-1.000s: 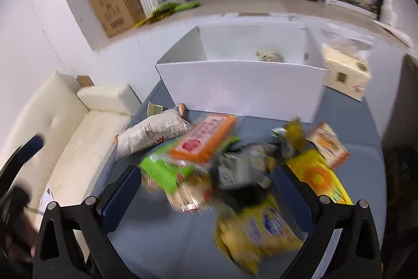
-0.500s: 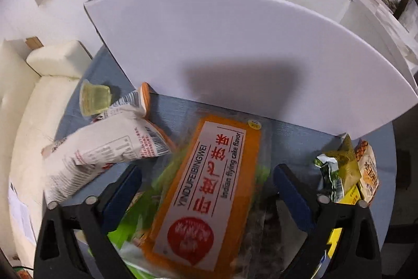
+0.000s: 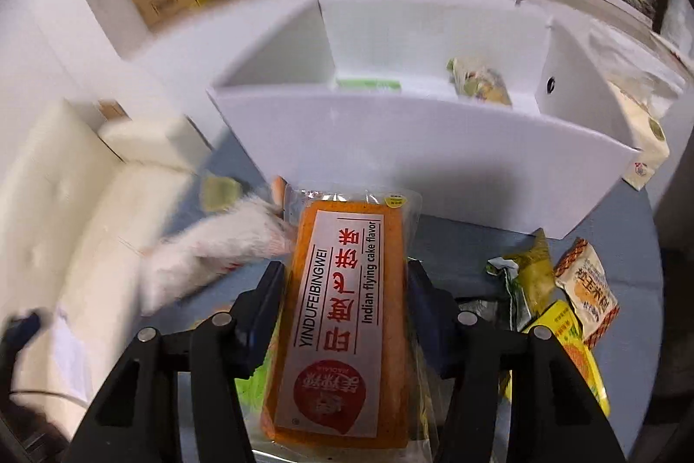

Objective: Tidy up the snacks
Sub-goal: 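Carry the orange cake pack in the right tool while the left carries a bread bag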

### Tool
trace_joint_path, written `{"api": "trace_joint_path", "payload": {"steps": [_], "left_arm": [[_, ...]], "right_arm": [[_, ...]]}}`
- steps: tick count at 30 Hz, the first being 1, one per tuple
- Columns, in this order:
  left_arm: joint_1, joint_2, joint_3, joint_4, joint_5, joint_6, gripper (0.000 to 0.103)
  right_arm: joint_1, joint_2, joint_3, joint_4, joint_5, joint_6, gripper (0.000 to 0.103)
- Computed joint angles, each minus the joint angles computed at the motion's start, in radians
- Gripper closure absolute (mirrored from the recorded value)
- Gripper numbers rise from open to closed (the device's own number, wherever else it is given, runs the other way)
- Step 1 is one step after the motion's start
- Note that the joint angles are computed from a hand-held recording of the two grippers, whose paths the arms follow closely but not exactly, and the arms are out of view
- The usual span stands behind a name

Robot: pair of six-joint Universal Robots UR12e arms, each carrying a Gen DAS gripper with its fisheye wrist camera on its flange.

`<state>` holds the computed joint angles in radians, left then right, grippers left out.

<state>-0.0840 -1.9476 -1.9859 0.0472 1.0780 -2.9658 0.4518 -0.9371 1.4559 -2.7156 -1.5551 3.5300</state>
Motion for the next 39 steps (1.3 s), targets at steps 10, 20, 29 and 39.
{"api": "trace_joint_path", "payload": {"steps": [10,20,29,39], "left_arm": [[-0.004,-0.156,0.257,-0.389,0.042,0.212,0.002],[-0.027,-0.135,0.205,-0.290,0.144,0.167,0.067],[-0.023,-0.064,0.116,0.073,0.055,-0.052,0.067],[-0.103,-0.179,0.395,0.007,0.128,-0.182,0.067]], "right_arm": [[-0.015,-0.164,0.262,-0.425,0.032,0.078,0.043],[-0.023,-0.210,0.357,-0.559,-0.031,0.141,0.043],[-0.026,-0.197,0.360,-0.594,-0.037,0.129,0.043],[-0.073,-0.122,0.174,-0.466,-0.079,0.034,0.043]]}}
